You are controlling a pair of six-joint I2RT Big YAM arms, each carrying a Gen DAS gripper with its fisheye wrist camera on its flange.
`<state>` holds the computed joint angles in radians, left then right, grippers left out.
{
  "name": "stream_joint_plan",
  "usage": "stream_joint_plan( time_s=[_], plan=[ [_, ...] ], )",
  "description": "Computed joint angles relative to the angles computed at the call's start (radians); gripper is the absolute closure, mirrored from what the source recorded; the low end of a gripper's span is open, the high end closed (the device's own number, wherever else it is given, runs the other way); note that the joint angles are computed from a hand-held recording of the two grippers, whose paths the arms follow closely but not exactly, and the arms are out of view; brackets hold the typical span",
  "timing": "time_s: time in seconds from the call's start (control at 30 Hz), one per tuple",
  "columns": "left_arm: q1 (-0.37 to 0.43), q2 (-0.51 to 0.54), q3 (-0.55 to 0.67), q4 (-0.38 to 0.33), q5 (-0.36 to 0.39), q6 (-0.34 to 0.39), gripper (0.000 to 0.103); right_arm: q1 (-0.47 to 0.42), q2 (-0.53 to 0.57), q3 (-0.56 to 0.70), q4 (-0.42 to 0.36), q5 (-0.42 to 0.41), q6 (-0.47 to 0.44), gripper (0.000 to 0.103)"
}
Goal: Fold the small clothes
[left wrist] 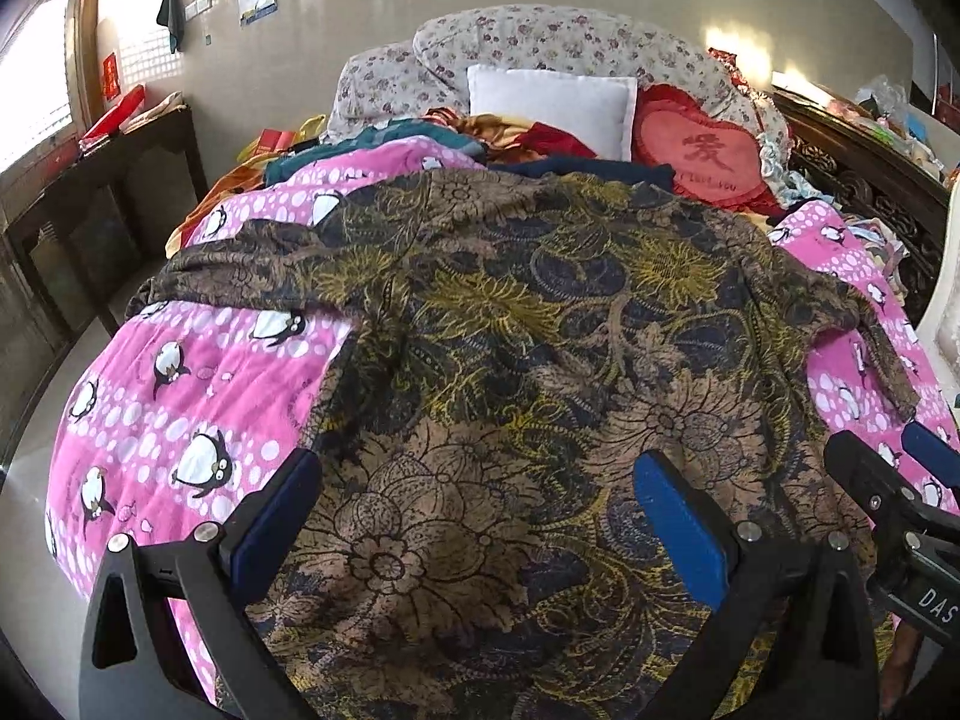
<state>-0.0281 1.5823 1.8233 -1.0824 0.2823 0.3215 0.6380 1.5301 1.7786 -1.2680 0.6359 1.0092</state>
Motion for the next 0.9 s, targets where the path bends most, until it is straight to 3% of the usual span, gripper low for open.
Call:
stream_joint_plan(
  time_s=[0.9],
  plan=[
    [-0.019,0.04,0.005,-0.016,-0.025,-0.003,0.0,-0.03,0.023,-0.039,0.044,-0.078,-0.005,0.0]
  ],
)
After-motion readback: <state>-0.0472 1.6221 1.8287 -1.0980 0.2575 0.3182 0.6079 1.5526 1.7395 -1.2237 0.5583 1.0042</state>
